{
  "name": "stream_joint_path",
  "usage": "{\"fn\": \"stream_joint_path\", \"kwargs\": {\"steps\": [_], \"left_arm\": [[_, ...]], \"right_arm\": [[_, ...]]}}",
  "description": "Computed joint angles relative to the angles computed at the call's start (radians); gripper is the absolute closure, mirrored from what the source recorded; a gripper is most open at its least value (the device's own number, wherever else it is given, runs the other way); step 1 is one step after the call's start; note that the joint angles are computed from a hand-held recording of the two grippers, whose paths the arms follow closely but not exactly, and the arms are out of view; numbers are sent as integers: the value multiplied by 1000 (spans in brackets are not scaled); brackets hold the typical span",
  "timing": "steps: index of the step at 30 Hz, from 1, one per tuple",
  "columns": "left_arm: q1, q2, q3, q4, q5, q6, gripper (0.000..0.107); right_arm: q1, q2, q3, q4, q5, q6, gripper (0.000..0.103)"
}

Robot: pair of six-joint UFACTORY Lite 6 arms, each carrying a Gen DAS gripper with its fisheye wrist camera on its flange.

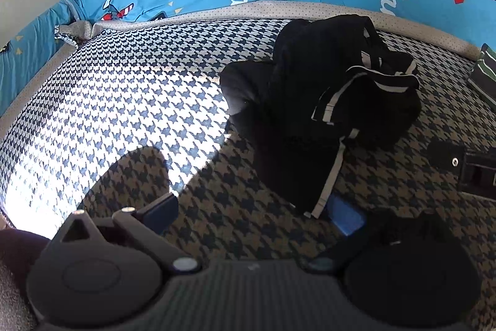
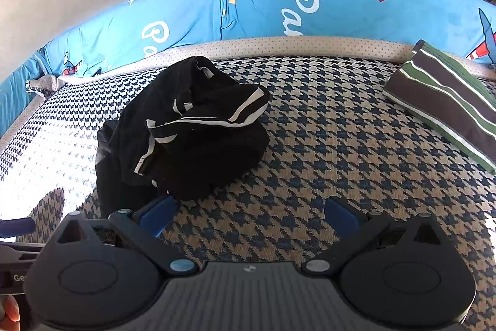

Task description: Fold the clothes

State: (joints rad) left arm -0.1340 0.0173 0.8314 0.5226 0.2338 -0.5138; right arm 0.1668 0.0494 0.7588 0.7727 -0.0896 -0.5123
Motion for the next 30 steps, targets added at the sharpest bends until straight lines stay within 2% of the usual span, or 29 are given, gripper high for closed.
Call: {"fn": "stream_joint_path", "kwargs": {"steps": [8, 18, 30], "left_arm": [[-39, -64, -54, 45, 16, -54, 4], [-66, -128, -95, 54, 31, -66, 4], [-75, -175, -123, 54, 40, -70, 4]], "right_arm": [[15, -70, -60, 223, -1, -233, 0], [31, -154, -125, 412, -5, -429, 0], [21, -202, -157, 449, 3, -465, 0]]}}
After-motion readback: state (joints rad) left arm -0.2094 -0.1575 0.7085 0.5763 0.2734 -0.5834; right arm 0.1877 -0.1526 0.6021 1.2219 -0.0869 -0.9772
